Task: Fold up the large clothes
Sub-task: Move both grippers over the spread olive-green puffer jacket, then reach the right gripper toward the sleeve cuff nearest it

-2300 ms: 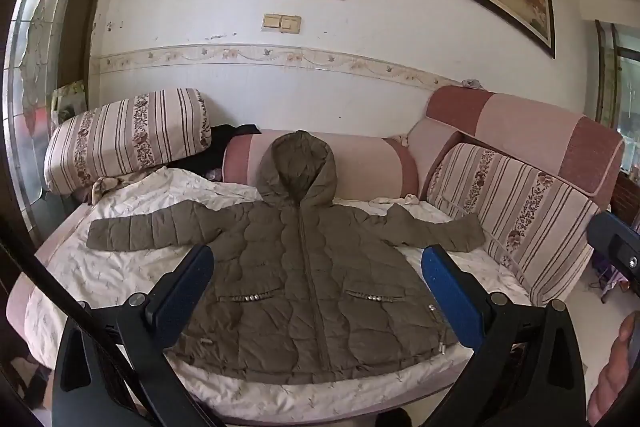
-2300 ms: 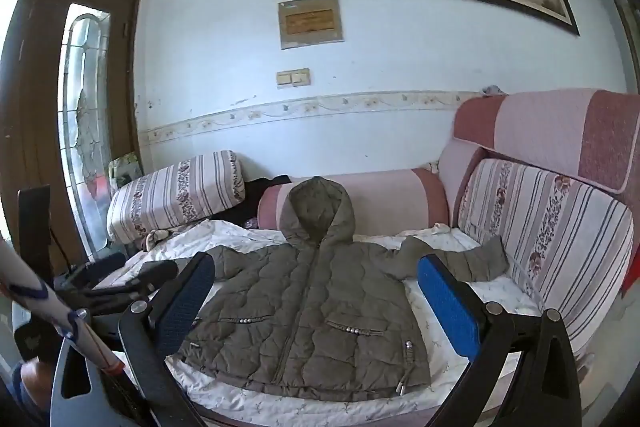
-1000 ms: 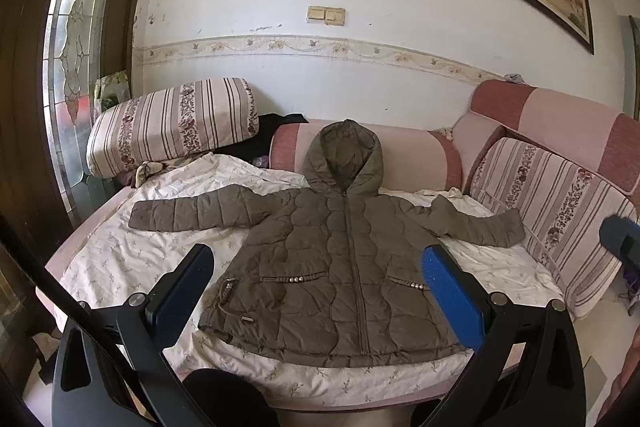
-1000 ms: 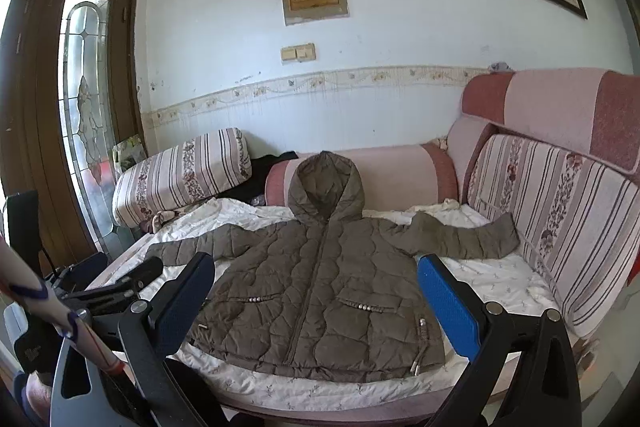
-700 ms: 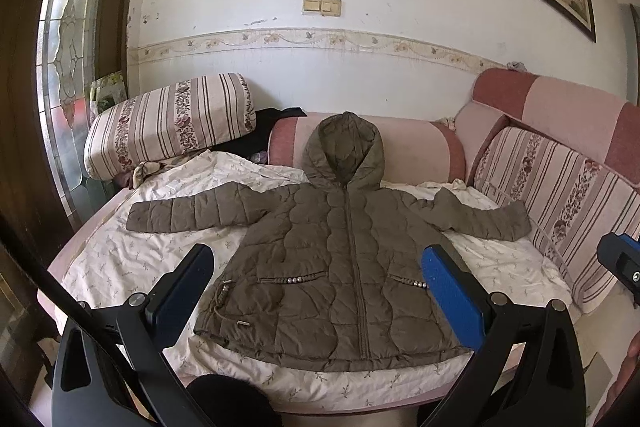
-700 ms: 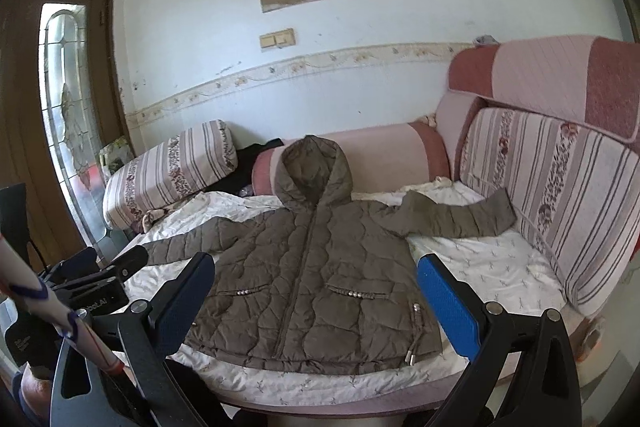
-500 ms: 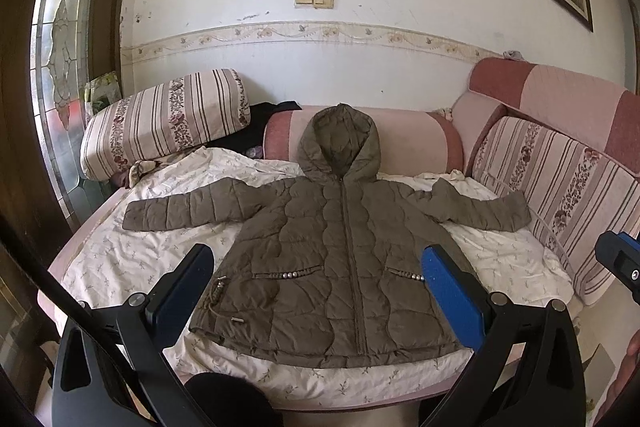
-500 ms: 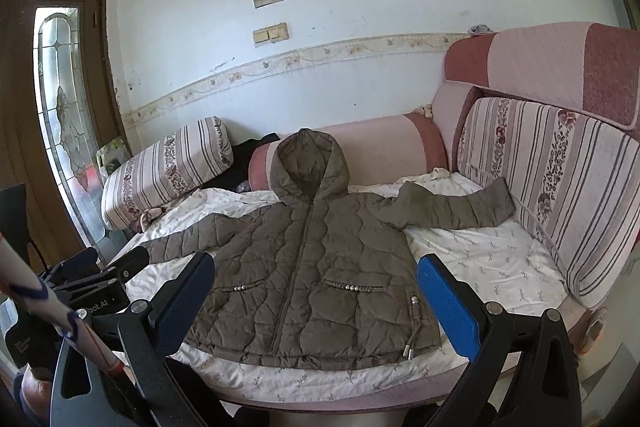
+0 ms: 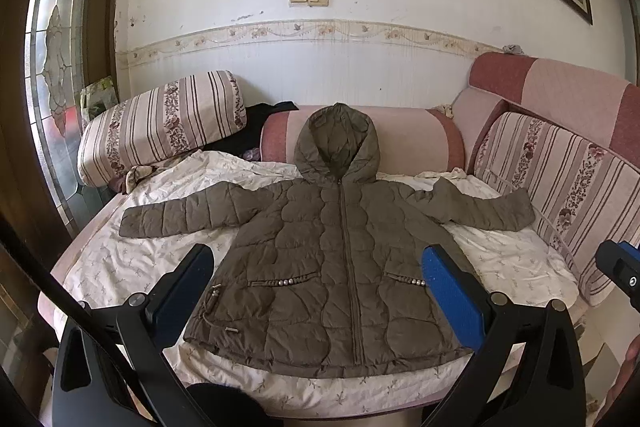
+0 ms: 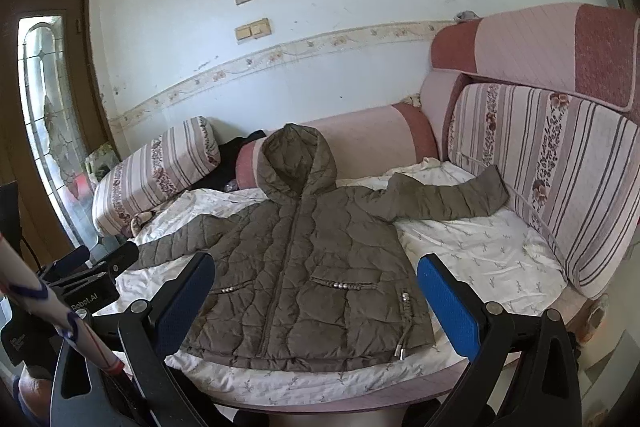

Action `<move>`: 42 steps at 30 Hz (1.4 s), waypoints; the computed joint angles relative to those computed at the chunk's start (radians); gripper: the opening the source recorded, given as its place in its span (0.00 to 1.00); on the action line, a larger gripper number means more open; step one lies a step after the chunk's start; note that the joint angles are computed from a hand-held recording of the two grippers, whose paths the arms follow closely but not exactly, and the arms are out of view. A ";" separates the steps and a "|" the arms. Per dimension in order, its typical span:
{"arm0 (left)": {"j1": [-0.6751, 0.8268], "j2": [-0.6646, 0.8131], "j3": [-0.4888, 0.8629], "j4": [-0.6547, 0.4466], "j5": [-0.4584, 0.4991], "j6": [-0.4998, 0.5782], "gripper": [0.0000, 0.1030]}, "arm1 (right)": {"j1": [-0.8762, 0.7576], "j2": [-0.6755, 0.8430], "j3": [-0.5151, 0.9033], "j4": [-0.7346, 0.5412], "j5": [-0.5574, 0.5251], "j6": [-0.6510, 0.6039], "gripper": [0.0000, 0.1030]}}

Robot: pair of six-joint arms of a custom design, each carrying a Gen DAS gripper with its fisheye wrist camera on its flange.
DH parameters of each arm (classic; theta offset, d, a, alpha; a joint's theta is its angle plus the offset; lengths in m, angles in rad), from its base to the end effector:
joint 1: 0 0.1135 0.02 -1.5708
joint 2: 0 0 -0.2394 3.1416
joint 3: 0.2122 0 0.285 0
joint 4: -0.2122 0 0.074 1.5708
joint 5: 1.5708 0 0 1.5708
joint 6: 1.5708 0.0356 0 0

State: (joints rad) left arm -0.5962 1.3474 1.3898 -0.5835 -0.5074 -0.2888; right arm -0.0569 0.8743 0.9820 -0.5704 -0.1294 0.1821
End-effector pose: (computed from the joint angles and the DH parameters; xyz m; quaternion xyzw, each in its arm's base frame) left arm 0.2852 -0.1726 0.3646 0.0069 0.8515 -0.0067 0.5243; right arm 0.2346 -0.0088 0.3380 0.0674 0.8466 0.0877 0.5206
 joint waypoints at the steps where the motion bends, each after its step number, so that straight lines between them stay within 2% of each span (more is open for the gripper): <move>1: 0.007 0.016 0.008 0.001 0.008 0.000 1.00 | -0.008 0.012 0.002 0.002 -0.002 0.004 1.00; 9: 0.065 0.132 0.032 0.017 0.071 -0.011 1.00 | -0.064 0.171 0.000 0.055 -0.012 0.022 1.00; 15: 0.132 0.259 0.051 0.021 0.137 -0.038 1.00 | -0.081 0.369 0.003 0.124 -0.016 0.044 1.00; 27: 0.240 0.503 0.154 0.057 0.206 -0.030 1.00 | -0.041 0.653 0.110 0.210 0.030 0.067 1.00; 35: 0.283 0.715 0.361 0.049 0.235 -0.023 1.00 | -0.014 0.821 0.257 0.209 0.072 0.064 1.00; 41: 0.302 0.888 0.575 0.040 0.246 -0.030 1.00 | 0.007 0.946 0.392 0.173 0.099 0.063 1.00; 42: 0.308 0.937 0.644 0.029 0.254 -0.032 1.00 | 0.010 0.967 0.415 0.166 0.104 0.062 1.00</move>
State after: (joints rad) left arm -0.2887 2.2839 2.0334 -0.5541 -0.2538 -0.3205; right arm -0.0469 1.8415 1.3969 -0.4041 -0.0256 0.2441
